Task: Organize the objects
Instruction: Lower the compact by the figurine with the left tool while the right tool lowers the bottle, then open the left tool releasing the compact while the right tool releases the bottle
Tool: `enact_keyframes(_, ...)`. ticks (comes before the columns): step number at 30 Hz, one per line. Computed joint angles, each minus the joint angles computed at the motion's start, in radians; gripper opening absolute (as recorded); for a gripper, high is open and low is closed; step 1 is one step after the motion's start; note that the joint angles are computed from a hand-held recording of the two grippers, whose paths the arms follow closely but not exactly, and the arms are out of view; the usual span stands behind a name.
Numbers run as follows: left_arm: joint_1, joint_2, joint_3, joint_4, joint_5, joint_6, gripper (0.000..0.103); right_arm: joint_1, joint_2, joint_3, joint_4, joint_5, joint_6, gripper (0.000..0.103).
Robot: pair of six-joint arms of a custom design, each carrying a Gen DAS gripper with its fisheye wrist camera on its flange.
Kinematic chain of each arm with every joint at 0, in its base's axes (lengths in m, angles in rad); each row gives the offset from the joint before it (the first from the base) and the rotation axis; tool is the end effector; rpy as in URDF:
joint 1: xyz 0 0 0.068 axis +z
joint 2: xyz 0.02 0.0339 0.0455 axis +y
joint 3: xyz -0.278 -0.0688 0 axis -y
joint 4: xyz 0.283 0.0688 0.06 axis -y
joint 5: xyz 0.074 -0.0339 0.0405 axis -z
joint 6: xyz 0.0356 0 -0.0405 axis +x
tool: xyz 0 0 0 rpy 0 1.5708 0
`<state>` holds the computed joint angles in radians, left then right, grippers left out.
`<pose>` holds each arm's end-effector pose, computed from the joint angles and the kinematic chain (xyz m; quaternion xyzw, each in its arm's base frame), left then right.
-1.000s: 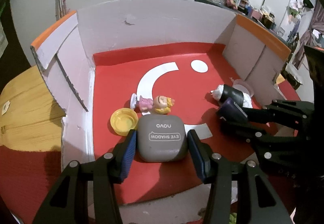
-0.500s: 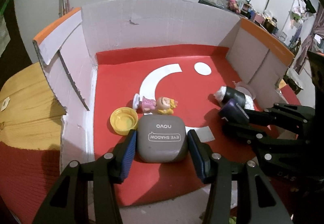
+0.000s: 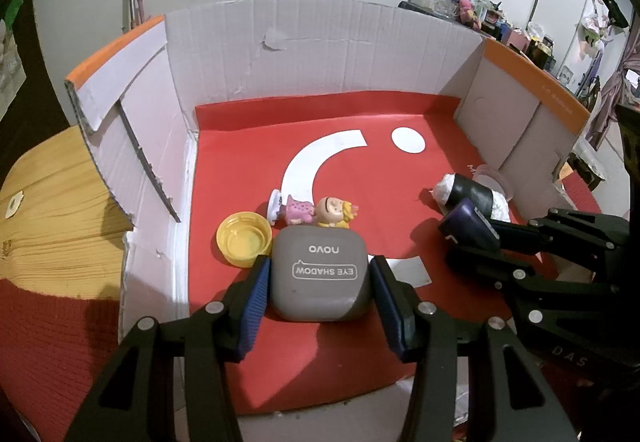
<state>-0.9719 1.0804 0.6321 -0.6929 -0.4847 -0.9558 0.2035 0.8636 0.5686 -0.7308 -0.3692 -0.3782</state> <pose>0.1344 -0.1674 0.1942 -0.0435 0.9488 -0.0362 0.3106 0.1768 0.0496 0.2083 -0.3188 0.8928 0.1530 0.2790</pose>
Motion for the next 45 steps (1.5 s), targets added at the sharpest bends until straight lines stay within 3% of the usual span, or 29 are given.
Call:
enact_keyframes(7, -0.010, 0.009, -0.004, 0.007, -0.015, -0.007, 0.054, -0.010, 0.002, -0.003, 0.005, -0.012, -0.014, 0.027)
enact_keyframes(15, -0.064, 0.007, 0.008, -0.045, -0.040, -0.097, 0.052, -0.036, 0.001, 0.000, -0.013, -0.037, -0.074, 0.027)
enact_keyframes(26, -0.044, 0.033, 0.027, -0.029, -0.048, -0.049, 0.053, -0.044, 0.018, 0.011, -0.009, -0.055, -0.081, 0.027)
enact_keyframes(39, -0.118, 0.020, 0.055, -0.090, -0.118, -0.098, 0.070, -0.021, -0.040, -0.019, -0.022, -0.040, -0.055, 0.027)
enact_keyframes(45, -0.177, -0.015, 0.064, -0.150, -0.158, -0.162, 0.072, -0.024, -0.065, -0.025, -0.035, -0.042, -0.050, 0.027)
